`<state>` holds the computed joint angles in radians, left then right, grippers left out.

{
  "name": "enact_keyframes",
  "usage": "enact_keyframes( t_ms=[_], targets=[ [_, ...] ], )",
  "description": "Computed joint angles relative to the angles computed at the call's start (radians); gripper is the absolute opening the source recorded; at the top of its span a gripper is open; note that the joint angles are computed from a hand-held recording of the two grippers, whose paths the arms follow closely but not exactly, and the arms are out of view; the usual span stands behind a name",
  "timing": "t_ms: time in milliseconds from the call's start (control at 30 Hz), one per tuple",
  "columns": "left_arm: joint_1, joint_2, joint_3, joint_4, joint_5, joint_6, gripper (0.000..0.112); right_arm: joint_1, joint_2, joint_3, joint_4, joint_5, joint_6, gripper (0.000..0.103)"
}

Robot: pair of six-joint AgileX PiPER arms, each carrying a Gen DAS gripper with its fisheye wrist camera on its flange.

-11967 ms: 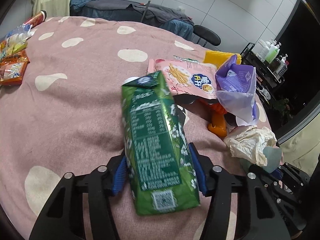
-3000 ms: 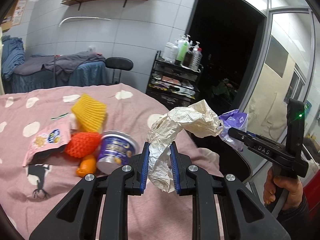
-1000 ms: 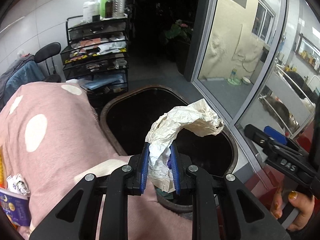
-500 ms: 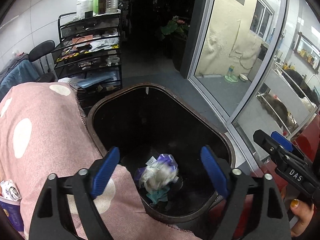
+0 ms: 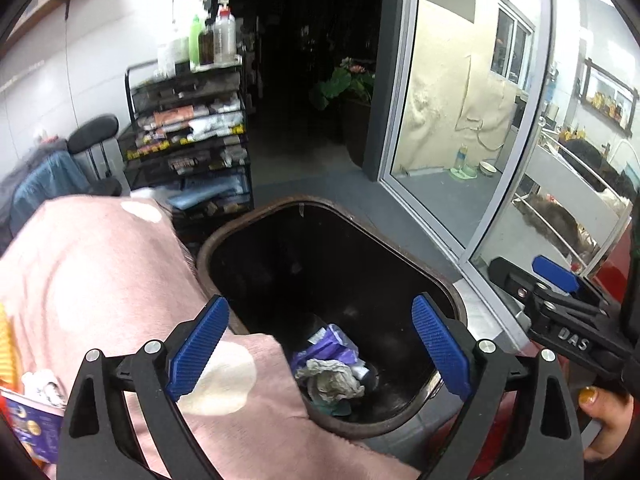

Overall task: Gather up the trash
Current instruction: 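Move both tools back to the bed toward the pink snack bag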

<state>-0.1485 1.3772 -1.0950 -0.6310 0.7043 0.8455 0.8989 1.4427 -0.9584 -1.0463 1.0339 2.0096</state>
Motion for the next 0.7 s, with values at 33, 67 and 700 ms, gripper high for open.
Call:
enact_keyframes(
  t_ms=[33, 67, 700],
  targets=[
    [0.012, -0.016, 0.008, -0.009, 0.003, 0.017, 0.093, 0.007, 0.006, -0.010, -0.007, 0.003, -0.004, 0.093],
    [0.023, -0.033, 0.018, -0.018, 0.006, 0.032, 0.094, 0.014, 0.011, -0.018, -0.013, 0.006, -0.008, 0.093],
    [0.668, -0.168, 0.114, -0.196, 0.182, 0.417, 0.095, 0.098, 0.258, -0.377, 0.006, -0.153, -0.299, 0.095]
  ],
)
